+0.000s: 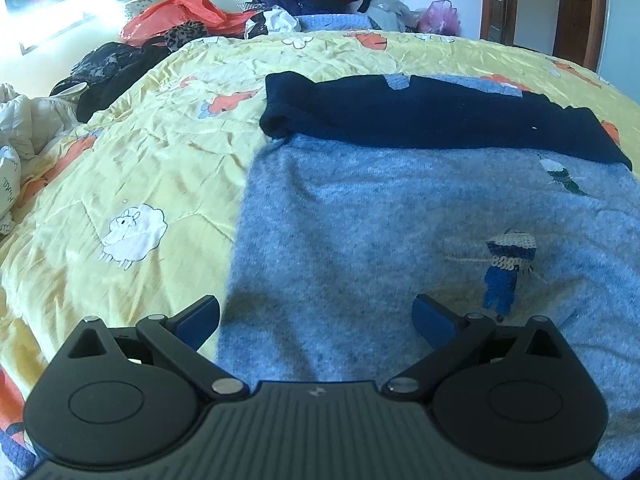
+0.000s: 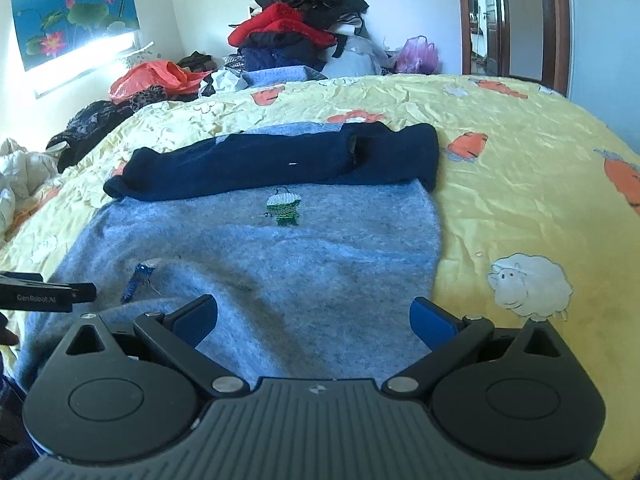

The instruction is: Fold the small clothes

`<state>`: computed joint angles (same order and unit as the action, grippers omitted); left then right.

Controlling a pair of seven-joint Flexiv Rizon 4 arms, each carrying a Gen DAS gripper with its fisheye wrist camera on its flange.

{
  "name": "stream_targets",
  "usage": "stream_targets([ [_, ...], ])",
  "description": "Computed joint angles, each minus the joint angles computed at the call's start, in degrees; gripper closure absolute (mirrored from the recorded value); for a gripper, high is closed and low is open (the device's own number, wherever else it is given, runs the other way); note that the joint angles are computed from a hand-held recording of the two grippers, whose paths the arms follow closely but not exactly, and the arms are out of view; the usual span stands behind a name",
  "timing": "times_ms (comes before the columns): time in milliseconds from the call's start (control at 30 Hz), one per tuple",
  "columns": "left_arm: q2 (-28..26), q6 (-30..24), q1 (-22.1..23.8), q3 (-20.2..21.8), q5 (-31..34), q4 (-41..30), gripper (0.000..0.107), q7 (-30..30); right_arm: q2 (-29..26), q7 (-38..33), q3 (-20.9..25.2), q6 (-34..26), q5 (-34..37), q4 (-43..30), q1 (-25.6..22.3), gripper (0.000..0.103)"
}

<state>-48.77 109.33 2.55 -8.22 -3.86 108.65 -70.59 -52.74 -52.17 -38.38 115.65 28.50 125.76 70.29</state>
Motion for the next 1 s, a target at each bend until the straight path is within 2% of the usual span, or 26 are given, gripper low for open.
stream_targets([
  [133, 0.1, 0.2, 0.7, -0.5, 0.6, 0.1, 0.004, 0.1, -0.1, 0.0, -0.3, 0.2, 0.3, 0.4, 0.3, 0.001],
  [300, 0.3, -2.5, 4.8, -3.7, 2.2, 0.0, 0.004, 1.3, 0.7, -1.4, 0.3, 1.3, 0.1, 1.5, -0.3, 0.005],
  [367, 0.3, -5.2, 8.6, -6.9, 2.8, -0.1, 0.004, 2.1, 1.2, -2.4, 0.5, 1.4, 0.1, 2.1, -0.5, 0.006],
  [433, -0.4, -8.1, 14.9, -12.9, 3.7, 0.1, 0.004, 3.4, 2.4, -3.5, 1.8, 1.8, -0.6, 2.9, -1.8, 0.008],
  [533, -2.7, -12.1, 25.0, -23.3, 3.7, 1.0, 0.004, 6.9, 5.6, -5.2, 8.2, 4.3, -2.1, 3.6, -8.3, 0.011],
  [567, -3.1, -13.2, 26.7, -25.1, 3.2, 1.2, 0.004, 7.8, 6.4, -5.5, 10.3, 4.7, -2.1, 3.8, -10.3, 0.013],
  [700, -3.9, -15.6, 29.4, -29.1, 0.9, 1.8, 0.004, 11.3, 7.6, -6.4, 14.9, 4.4, -1.4, 3.8, -14.8, 0.019],
  [833, -5.3, -16.3, 29.5, -31.8, 0.5, 2.1, 0.004, 15.6, 7.3, -8.9, 15.2, 3.8, -1.4, 3.0, -14.1, 0.020],
  [933, -6.6, -17.2, 29.5, -34.3, 0.2, 2.3, 0.004, 18.9, 7.4, -10.6, 16.2, 3.6, -2.8, 1.6, -14.5, 0.033],
  [1000, -7.0, -15.8, 27.9, -34.1, 0.3, 2.3, 0.004, 20.1, 6.5, -11.7, 15.1, 2.5, -2.9, 0.0, -13.0, 0.055],
])
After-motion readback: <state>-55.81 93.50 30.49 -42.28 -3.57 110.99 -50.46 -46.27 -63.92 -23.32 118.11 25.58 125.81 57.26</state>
